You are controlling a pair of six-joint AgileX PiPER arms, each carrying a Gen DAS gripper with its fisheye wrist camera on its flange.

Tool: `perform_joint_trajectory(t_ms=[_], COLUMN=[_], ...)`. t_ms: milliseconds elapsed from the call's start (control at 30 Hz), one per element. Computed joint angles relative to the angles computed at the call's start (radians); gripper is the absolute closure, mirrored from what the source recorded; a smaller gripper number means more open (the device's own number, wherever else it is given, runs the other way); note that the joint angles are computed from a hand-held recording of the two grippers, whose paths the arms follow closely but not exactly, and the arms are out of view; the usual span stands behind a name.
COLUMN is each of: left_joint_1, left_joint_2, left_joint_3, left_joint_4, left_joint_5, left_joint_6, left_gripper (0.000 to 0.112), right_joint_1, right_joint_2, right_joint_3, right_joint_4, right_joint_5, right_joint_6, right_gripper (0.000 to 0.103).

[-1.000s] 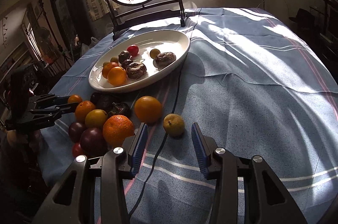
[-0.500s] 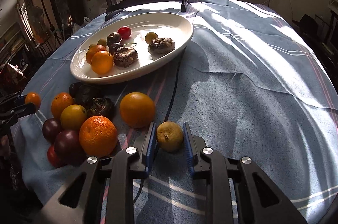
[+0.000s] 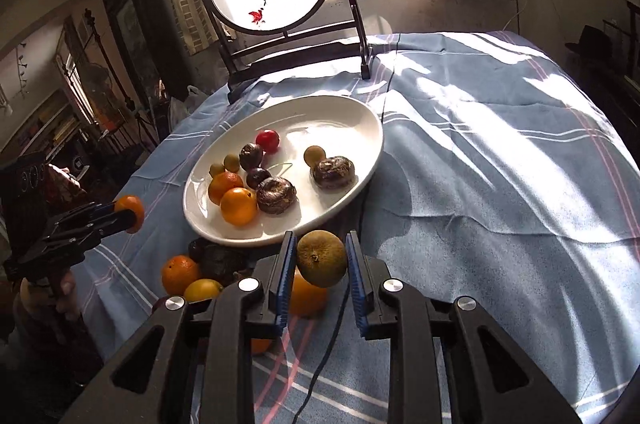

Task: Organize fruits
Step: 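Place the orange and yellow fruit on the white plate, opening both tools, then grasp a dark red plum with the left tool while the right tool grasps another plum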

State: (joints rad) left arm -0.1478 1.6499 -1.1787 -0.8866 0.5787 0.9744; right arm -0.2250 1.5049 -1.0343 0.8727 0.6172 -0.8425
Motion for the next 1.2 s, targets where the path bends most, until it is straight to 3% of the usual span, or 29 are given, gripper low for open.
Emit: perform_joint_trajectory(t_ms=[167,300,467,533,600,733,933,1067,1200], left_joint_1=[-0.091,-0.127,-0.157,-0.151,-0.142,-0.111,-0.082,-0.123,-0.187], left_joint_2=[0.215,0.364,0.461,0.455,0.407,0.272,-0.021,-0.194,-0.256], left_joint_3=[-0.303,-0.509,-0.639,-0.636,-0.573,-0.394,0.024,0.281,0.415], left_joint_4=[0.228,0.354,0.469,0.464,0.43,0.313,0.116,0.079,0.079], left_joint_5=[0.004,0.057,0.091,0.092,0.056,0.014,-0.041,-0.107,-0.196], left_joint_6=[-0.278,-0.439,-0.544,-0.549,-0.512,-0.371,-0.073,0.03,0.048], left_gripper=[0.077,0.077,0.076,0.07,0.063,0.063,0.052,0.052,0.054], right_joint_1=[0.065,0.113,0.14,0.133,0.121,0.102,0.043,-0.004,-0.07], right_joint_2=[0.19,0.33,0.433,0.42,0.384,0.254,0.007,-0.125,-0.207], right_joint_3=[-0.267,-0.444,-0.564,-0.545,-0.501,-0.34,-0.013,0.183,0.32], right_joint_4=[-0.04,-0.133,-0.21,-0.196,-0.156,-0.093,0.022,0.1,0.192], right_joint_5=[0.038,0.042,0.043,0.019,0.009,-0.016,-0.035,-0.037,0.012], right_joint_6=[0.131,0.263,0.34,0.331,0.293,0.18,-0.006,-0.117,-0.225], right_gripper=[0.078,0.078,0.077,0.069,0.066,0.066,0.066,0.066,0.066])
